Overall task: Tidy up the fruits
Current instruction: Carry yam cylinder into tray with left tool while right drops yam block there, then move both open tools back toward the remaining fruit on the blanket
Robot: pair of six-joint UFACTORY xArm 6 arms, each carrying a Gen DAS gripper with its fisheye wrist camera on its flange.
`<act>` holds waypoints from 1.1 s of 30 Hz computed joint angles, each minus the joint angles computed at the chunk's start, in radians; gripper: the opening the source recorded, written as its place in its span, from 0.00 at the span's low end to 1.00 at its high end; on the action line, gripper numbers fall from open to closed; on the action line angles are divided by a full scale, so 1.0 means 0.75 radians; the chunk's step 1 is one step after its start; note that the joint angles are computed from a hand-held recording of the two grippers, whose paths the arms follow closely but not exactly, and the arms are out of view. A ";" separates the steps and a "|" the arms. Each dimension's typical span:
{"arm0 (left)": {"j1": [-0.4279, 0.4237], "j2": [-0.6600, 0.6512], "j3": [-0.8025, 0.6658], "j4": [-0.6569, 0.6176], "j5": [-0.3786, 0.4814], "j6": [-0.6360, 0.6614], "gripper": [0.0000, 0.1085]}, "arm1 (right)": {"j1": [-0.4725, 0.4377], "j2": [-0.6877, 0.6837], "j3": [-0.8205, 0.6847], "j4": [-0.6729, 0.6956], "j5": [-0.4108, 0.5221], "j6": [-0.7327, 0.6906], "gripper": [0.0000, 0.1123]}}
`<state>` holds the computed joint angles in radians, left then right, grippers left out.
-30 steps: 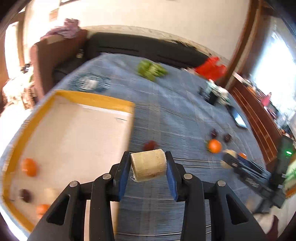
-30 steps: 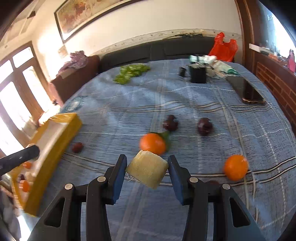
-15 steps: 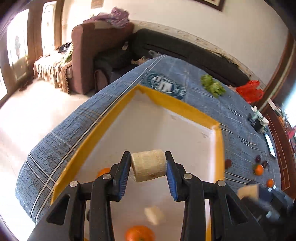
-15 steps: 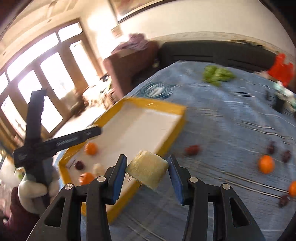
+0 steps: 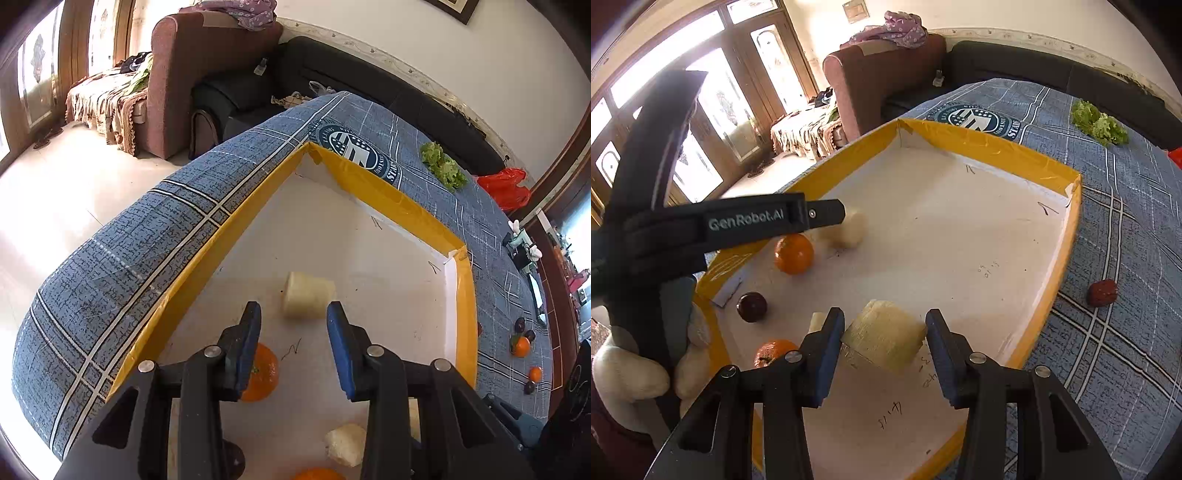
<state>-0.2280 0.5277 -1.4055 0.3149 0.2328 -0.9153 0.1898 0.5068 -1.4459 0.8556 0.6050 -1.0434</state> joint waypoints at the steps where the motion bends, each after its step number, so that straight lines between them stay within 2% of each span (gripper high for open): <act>1: -0.001 0.003 -0.002 -0.020 -0.004 0.014 0.36 | 0.004 0.002 0.000 -0.002 -0.007 0.003 0.45; 7: -0.009 -0.049 0.045 0.031 -0.045 -0.066 0.47 | 0.011 -0.002 0.007 0.004 -0.019 -0.004 0.46; 19: -0.071 -0.248 0.188 0.376 -0.134 -0.448 0.62 | -0.082 -0.146 0.129 0.195 -0.005 -0.119 0.49; 26: -0.159 -0.288 0.200 0.372 -0.140 -0.442 0.64 | -0.207 -0.224 0.220 0.245 0.002 -0.138 0.49; 33: -0.246 -0.282 0.152 0.354 -0.104 -0.393 0.65 | -0.436 -0.252 0.234 0.256 -0.018 -0.137 0.49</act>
<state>-0.4123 0.3163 -1.2912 0.5802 0.1550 -1.2097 -0.1368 0.3180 -1.2701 1.0478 0.5915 -1.1461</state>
